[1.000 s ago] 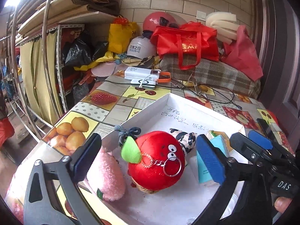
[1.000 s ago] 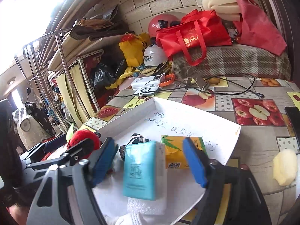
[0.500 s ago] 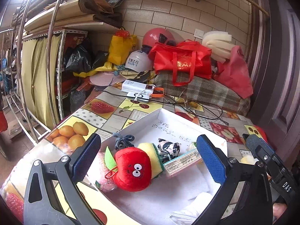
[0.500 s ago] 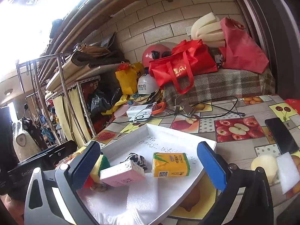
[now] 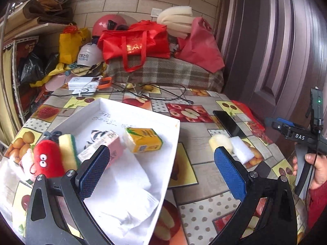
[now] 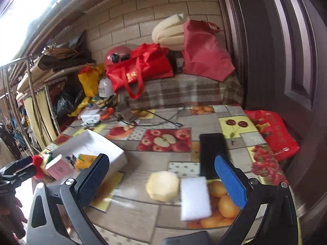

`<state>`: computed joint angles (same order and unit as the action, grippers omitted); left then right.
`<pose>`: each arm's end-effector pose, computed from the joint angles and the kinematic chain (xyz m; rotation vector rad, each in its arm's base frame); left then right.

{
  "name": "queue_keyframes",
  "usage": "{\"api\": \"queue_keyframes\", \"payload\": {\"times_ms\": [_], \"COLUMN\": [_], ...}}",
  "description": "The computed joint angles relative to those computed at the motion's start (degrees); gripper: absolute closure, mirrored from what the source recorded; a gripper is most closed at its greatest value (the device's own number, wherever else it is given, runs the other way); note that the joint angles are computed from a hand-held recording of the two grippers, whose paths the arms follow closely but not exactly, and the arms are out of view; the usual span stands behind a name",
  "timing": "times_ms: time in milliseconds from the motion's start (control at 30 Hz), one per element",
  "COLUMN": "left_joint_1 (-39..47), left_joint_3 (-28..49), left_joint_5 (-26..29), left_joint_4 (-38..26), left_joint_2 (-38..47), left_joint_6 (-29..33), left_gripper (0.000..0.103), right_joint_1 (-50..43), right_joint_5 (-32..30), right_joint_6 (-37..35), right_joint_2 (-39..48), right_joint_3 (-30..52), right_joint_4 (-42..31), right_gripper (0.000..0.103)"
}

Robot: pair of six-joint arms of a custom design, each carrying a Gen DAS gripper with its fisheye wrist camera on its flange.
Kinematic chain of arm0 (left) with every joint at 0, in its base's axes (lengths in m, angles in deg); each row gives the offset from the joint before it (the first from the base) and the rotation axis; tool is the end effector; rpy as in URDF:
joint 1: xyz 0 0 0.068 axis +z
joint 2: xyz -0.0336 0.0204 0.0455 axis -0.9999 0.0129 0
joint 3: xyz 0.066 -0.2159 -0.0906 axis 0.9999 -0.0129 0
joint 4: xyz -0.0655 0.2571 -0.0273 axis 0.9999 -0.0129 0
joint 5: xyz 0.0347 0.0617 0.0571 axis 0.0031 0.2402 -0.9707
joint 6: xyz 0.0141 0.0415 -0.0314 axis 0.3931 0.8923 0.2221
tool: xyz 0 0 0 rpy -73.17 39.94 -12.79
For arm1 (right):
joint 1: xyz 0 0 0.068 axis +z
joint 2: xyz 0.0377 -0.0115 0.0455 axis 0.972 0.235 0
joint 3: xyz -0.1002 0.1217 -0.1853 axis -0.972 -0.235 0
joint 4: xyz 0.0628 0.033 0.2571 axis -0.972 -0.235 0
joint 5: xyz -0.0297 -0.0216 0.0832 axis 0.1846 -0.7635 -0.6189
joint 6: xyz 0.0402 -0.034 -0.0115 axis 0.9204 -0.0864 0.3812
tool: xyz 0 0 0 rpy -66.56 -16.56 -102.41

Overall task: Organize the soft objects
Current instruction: 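Grasp the white foam block with right tool while left tool grasps pale yellow round sponge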

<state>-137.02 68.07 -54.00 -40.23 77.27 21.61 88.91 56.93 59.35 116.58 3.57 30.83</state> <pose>0.1602 -0.1486 0.1747 -0.0257 2.0978 -0.2411 0.2490 0.0578 0.1833 -0.2830 2.0873 0.1985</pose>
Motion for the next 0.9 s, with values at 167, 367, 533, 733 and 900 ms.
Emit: {"api": "queue_keyframes", "payload": {"times_ms": [167,367,533,733,900], "left_joint_1": [-3.65,-6.05,-5.74,-3.49,-1.99], "left_joint_3": [10.37,20.93,25.26,30.47,36.84], "left_joint_5": [0.4,-0.92,-1.06,2.35,6.63], "left_joint_4": [1.88,1.4,0.74,1.07,2.74], "left_joint_2": [18.08,32.99,39.16,45.62,51.83], "left_joint_6": [0.89,1.15,0.82,1.29,3.41], "left_gripper": [0.0,0.0,0.0,0.0,0.0], "right_joint_1": [-5.25,-3.87,-1.97,-4.43,-15.71], "right_joint_5": [0.73,-2.13,-1.37,-5.97,-17.14], "right_joint_6": [-8.03,-12.54,-14.41,-15.6,-6.98], "right_joint_2": [11.03,21.88,30.63,31.69,15.1], "right_joint_3": [3.89,7.98,14.83,15.83,0.72], "right_joint_4": [-2.52,-2.67,-5.64,-6.25,3.82], "right_gripper": [0.007,0.018,0.033,0.052,0.053]}}
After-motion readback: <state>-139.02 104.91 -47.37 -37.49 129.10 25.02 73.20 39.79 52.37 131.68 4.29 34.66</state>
